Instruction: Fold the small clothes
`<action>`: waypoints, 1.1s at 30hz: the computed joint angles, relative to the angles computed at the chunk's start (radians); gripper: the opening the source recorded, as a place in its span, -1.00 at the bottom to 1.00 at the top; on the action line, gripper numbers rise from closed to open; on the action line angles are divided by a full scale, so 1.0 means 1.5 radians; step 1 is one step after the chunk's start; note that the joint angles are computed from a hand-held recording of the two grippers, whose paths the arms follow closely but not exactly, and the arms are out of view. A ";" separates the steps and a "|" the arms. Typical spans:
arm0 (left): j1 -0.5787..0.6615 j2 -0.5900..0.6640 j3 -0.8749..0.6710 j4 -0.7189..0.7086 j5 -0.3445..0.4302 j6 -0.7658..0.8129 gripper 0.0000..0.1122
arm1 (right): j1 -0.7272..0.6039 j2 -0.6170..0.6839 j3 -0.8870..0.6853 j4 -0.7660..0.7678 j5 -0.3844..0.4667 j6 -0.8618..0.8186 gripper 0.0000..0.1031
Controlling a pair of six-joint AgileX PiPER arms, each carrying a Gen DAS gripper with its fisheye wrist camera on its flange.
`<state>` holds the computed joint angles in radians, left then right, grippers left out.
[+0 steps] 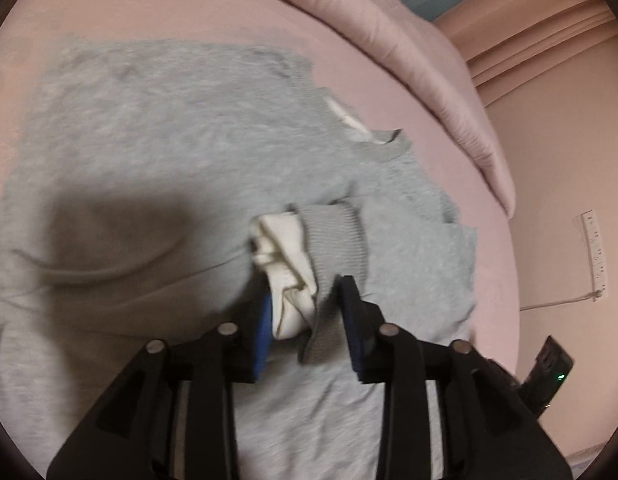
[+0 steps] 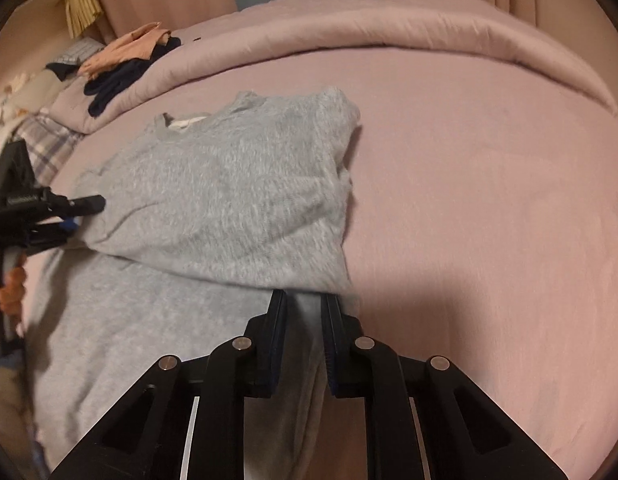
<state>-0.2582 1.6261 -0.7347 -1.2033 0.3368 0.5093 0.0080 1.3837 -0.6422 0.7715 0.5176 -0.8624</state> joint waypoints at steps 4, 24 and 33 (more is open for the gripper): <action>0.020 -0.066 0.047 0.123 -0.009 -0.086 -0.48 | -0.108 -0.090 -0.006 -0.056 0.130 -0.017 -0.19; -0.077 0.074 -0.125 0.075 0.027 -0.012 -0.69 | -0.042 0.424 -0.654 -0.141 0.353 0.227 -0.17; -0.110 0.050 -0.113 0.372 -0.008 -0.277 -0.96 | 0.022 0.409 -0.655 -0.320 0.311 0.351 -0.84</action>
<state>-0.4229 1.7014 -0.9037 -0.6456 0.3244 0.0934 0.0413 1.9975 -1.6253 0.2919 0.9845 -0.3363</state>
